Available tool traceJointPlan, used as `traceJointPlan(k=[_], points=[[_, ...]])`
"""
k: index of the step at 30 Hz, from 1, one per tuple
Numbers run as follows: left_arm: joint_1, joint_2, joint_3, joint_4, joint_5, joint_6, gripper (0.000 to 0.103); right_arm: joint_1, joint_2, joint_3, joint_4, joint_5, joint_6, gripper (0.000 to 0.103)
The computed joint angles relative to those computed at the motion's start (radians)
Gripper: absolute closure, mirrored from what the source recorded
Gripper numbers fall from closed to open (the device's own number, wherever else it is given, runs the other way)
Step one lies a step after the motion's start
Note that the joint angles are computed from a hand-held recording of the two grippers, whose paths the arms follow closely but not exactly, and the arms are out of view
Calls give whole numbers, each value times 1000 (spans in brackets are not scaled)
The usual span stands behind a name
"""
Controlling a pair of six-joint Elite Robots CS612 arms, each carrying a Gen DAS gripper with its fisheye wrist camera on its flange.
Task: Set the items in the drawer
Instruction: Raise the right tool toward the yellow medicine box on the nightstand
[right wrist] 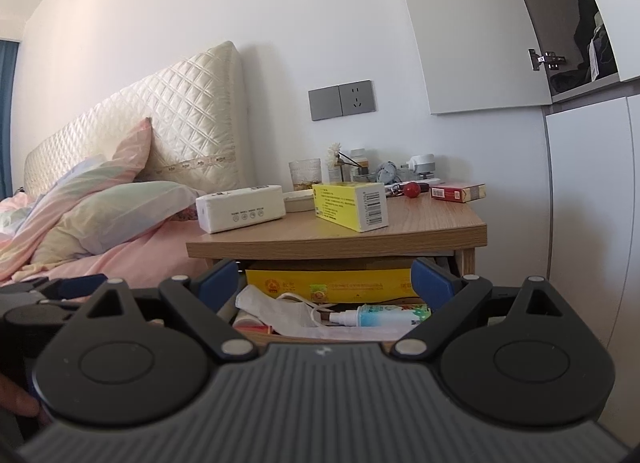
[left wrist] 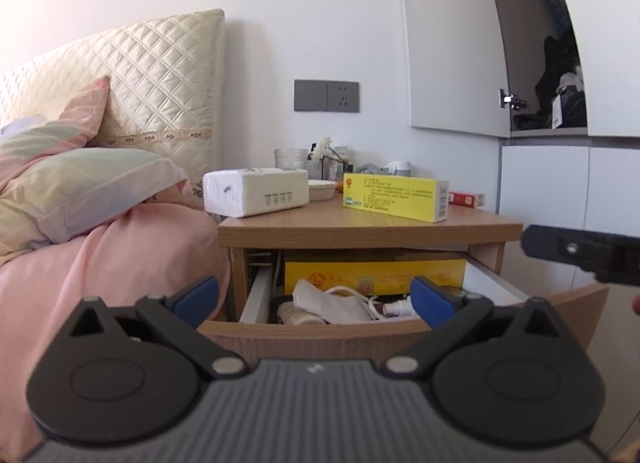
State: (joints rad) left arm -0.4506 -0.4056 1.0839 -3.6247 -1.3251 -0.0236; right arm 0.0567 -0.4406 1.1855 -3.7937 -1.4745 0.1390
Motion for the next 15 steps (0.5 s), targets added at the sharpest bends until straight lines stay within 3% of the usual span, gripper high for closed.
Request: traceJointPlan(k=[7,15], points=[[9,-6,17,-34,-30,3,0,-8,2,-15,7,7,18,8],[17,-14,28,-33,-49,-12,0,-23,-3,-80,73,66,-56,8]])
